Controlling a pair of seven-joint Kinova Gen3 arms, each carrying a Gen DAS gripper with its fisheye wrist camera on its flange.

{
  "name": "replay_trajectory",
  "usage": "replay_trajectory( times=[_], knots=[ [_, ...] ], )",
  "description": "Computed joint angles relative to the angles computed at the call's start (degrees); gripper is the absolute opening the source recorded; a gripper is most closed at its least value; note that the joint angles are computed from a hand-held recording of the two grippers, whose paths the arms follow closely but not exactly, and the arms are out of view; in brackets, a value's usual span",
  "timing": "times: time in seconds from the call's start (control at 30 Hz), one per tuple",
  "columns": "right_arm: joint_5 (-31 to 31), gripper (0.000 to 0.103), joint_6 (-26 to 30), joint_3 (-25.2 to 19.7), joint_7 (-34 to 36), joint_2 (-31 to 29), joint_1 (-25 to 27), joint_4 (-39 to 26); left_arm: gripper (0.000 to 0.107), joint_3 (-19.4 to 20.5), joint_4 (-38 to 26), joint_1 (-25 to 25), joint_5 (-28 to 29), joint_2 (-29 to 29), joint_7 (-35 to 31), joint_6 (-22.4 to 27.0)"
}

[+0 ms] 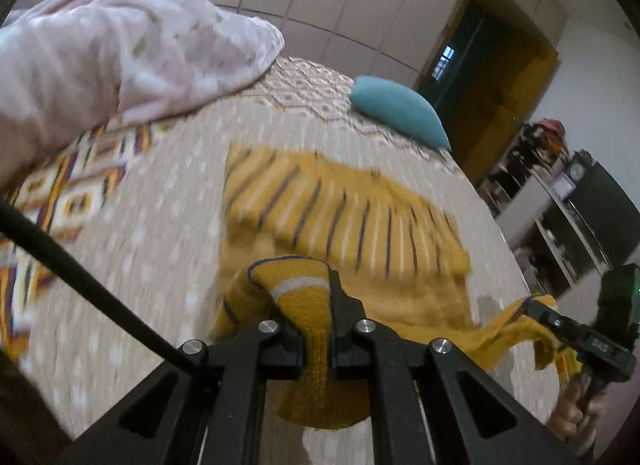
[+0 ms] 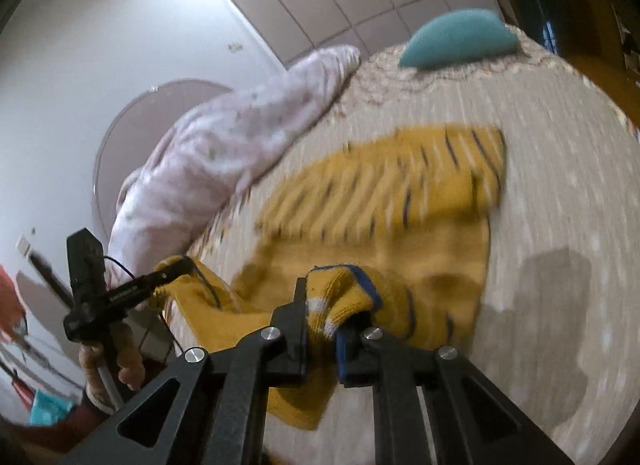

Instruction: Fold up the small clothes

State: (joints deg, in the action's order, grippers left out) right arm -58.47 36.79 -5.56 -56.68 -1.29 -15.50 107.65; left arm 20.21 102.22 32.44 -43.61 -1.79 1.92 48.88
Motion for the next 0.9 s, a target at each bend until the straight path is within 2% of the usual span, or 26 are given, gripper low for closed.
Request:
replay_trajectory(
  times=[0.03, 0.1, 0.17, 0.23, 0.27, 0.33, 0.4, 0.5, 0.57, 0.6, 0.7, 0.77, 0.9],
  knots=[
    [1.58, 0.011, -1.45, 0.81, -2.33, 2.35, -1.29, -2.65, 0.008, -0.66, -1.94, -1.74, 0.86, 1.71, -2.33, -0.66],
    [6.24, 0.011, -3.60, 4.62, -6.99, 6.69, -6.31, -7.51, 0.008, 0.52, -6.73, -6.93, 1.99, 6.56, -6.99, -0.38],
    [10.90, 0.011, -3.14, 9.90, -11.65, 11.58, -11.31, -12.66, 0.008, 1.71, -11.87, -9.98, 3.47, 11.75, -11.65, 2.31],
    [14.74, 0.011, -1.30, 12.11, -16.31, 15.72, -12.83, -17.12, 0.008, -0.53, -15.64, -10.24, 6.99, 15.70, -16.31, 2.99],
    [15.97, 0.011, -0.11, 11.63, -18.64, 17.81, -12.01, -19.35, 0.008, -2.98, -16.75, -9.23, 9.13, 16.92, -18.58, 2.63],
    [17.11, 0.011, 1.75, 7.53, -21.04, 21.07, -7.61, -22.97, 0.008, -7.48, -17.38, -7.00, 12.16, 17.72, -21.84, 1.22],
    [16.75, 0.014, 2.76, 2.22, -20.78, 23.39, -2.37, -25.17, 0.008, -8.27, -18.70, -7.56, 13.86, 19.02, -25.33, 0.74],
    [15.53, 0.021, 5.04, -5.71, -23.01, 29.14, 5.34, -30.54, 0.009, -4.45, -19.66, -14.40, 18.73, 20.38, -31.98, -1.98],
    [13.33, 0.039, 6.20, -9.14, -25.33, 33.30, 8.98, -33.76, 0.010, -2.02, -18.19, -19.71, 23.39, 20.18, -34.06, -6.64],
    [11.11, 0.042, 6.07, -9.67, -25.39, 34.57, 10.07, -34.15, 0.012, -0.92, -17.48, -22.37, 25.72, 20.11, -33.77, -8.97],
    [4.70, 0.045, 2.82, -15.53, -24.75, 37.77, 15.41, -33.14, 0.020, 3.21, -14.50, -30.33, 32.71, 19.67, -32.30, -15.96],
    [0.73, 0.052, -0.25, -19.78, -23.55, 39.48, 18.53, -31.80, 0.025, 6.58, -11.88, -35.64, 37.37, 19.38, -33.30, -20.62],
    [-1.28, 0.056, -2.57, -21.34, -23.82, 40.78, 19.43, -31.72, 0.031, 14.59, -6.52, -46.26, 46.69, 18.87, -39.17, -29.29]
  ],
)
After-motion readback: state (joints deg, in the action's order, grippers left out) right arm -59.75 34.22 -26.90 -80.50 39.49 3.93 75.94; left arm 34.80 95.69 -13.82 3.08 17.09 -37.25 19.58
